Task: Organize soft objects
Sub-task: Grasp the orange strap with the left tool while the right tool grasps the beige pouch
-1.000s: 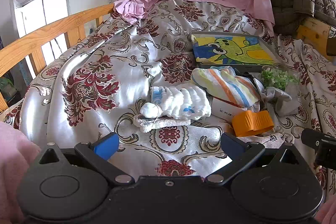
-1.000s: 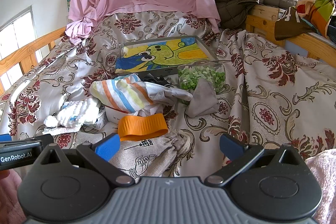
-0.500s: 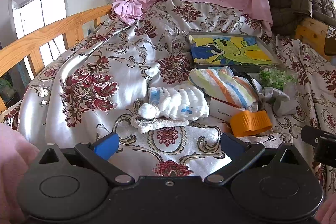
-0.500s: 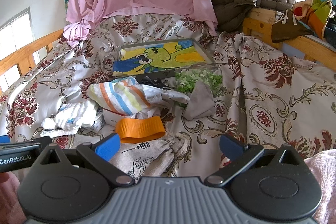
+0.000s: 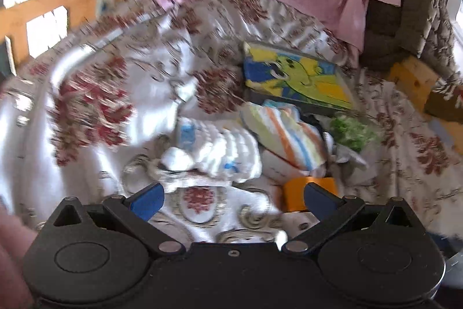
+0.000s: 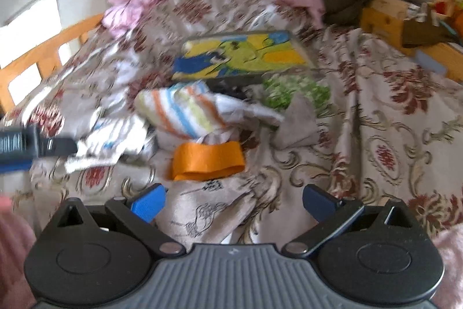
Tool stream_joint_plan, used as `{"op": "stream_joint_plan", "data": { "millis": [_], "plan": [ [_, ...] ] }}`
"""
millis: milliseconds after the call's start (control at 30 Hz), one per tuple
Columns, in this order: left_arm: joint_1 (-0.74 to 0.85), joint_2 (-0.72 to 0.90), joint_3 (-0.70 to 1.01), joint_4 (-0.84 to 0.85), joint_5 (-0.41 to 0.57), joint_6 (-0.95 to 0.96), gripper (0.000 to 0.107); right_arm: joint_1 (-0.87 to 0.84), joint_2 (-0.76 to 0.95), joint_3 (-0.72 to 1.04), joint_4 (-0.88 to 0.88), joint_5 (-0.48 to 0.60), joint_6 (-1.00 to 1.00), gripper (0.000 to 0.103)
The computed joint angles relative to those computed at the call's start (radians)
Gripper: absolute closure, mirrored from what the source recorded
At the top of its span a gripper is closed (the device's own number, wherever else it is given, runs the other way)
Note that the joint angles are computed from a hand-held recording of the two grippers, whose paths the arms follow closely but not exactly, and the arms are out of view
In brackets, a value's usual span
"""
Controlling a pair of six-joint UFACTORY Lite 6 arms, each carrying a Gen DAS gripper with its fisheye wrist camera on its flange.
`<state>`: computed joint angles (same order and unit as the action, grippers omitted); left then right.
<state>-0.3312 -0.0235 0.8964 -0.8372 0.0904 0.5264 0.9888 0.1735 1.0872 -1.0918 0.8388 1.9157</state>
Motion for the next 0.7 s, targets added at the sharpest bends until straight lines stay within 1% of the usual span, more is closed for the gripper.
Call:
{"op": "stream_joint_plan", "data": {
  "millis": [33, 67, 133, 267, 367, 433, 600, 667, 700],
  "plan": [
    [0.018, 0.04, 0.047, -0.076, 0.052, 0.082, 0.005, -0.011, 0.012, 0.01, 0.008, -0.021, -0.021, 0.0],
    [0.03, 0.081, 0.095, -0.111, 0.099, 0.123, 0.005, -0.021, 0.02, 0.015, 0.017, -0.041, -0.038, 0.0],
    [0.043, 0.165, 0.189, -0.133, 0.182, 0.154, 0.005, -0.041, 0.039, 0.029, 0.033, -0.072, -0.065, 0.0],
    [0.016, 0.386, 0.437, 0.021, 0.33, 0.009, 0.005, -0.092, 0.076, 0.054, 0.083, -0.16, -0.138, 0.0],
    [-0.011, 0.542, 0.62, 0.111, 0.425, -0.064, 0.005, -0.139, 0.103, 0.068, 0.136, -0.231, -0.188, 0.0],
    [-0.022, 0.629, 0.724, 0.14, 0.469, -0.092, 0.005, -0.176, 0.123, 0.077, 0.187, -0.281, -0.226, 0.0],
    [-0.027, 0.876, 1.049, 0.215, 0.618, -0.162, 0.005, -0.257, 0.18, 0.101, 0.299, -0.4, -0.304, 0.0],
    [-0.021, 1.006, 1.229, 0.223, 0.707, -0.186, 0.005, -0.283, 0.209, 0.119, 0.378, -0.431, -0.362, 0.0],
    [-0.015, 1.076, 1.332, 0.229, 0.762, -0.206, 0.005, -0.292, 0.22, 0.121, 0.389, -0.44, -0.362, 0.0]
  ]
}}
